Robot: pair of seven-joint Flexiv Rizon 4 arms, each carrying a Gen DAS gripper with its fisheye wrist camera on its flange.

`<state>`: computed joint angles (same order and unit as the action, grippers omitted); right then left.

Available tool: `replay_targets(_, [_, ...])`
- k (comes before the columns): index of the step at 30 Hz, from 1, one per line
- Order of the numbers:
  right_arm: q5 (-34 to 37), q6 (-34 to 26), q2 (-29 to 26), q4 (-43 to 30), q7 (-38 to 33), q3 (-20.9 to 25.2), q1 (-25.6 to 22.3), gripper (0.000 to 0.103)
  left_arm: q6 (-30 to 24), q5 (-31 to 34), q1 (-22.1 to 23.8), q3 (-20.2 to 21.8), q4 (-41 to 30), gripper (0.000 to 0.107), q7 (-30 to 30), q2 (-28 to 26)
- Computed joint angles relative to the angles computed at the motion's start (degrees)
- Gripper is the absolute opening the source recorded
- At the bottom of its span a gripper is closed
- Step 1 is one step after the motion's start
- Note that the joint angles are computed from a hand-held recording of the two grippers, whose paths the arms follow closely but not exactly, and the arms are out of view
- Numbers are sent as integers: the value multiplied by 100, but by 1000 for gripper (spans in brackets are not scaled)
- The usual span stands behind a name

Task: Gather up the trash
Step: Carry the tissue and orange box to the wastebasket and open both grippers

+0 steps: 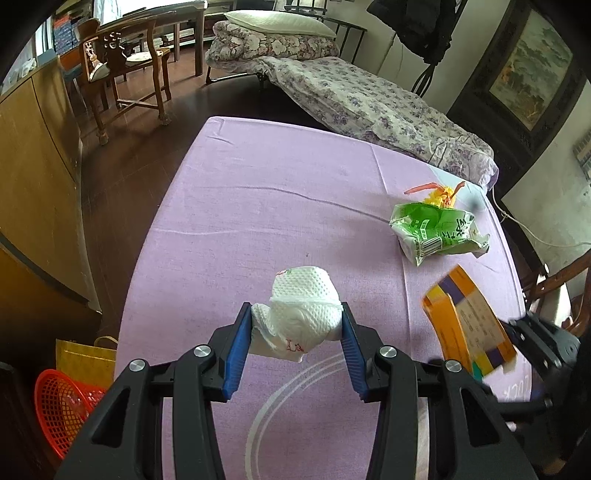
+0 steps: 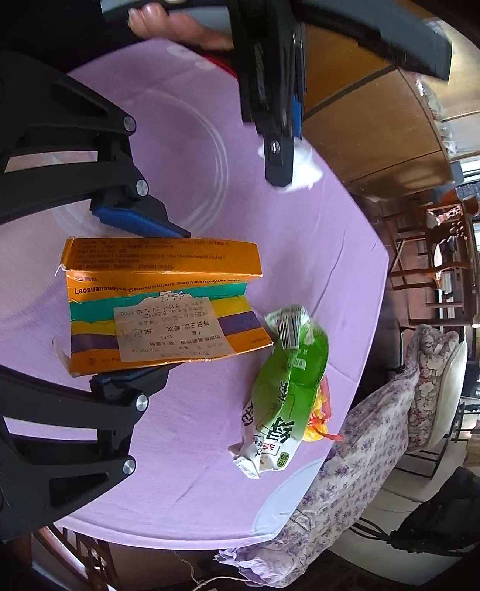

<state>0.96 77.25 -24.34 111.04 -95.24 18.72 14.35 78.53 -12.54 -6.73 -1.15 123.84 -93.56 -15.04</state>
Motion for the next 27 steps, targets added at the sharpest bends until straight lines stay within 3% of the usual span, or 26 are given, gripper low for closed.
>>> replay_targets(4, [130, 143, 225, 221, 126, 40, 18, 57, -29, 168, -84, 77, 0, 46, -97, 37])
replay_targets(10, [430, 275, 539, 633, 588, 59, 28, 57, 76, -127, -46, -173, 318, 45, 136, 250])
replay_targets(17, [1025, 356, 827, 905, 505, 347, -245, 57, 502, -1100, -91, -545, 1170, 45, 940, 861])
replay_targets(27, [1520, 254, 1172, 1042, 151, 437, -28, 57, 465, -959, -470, -29, 1894, 45, 895, 1853])
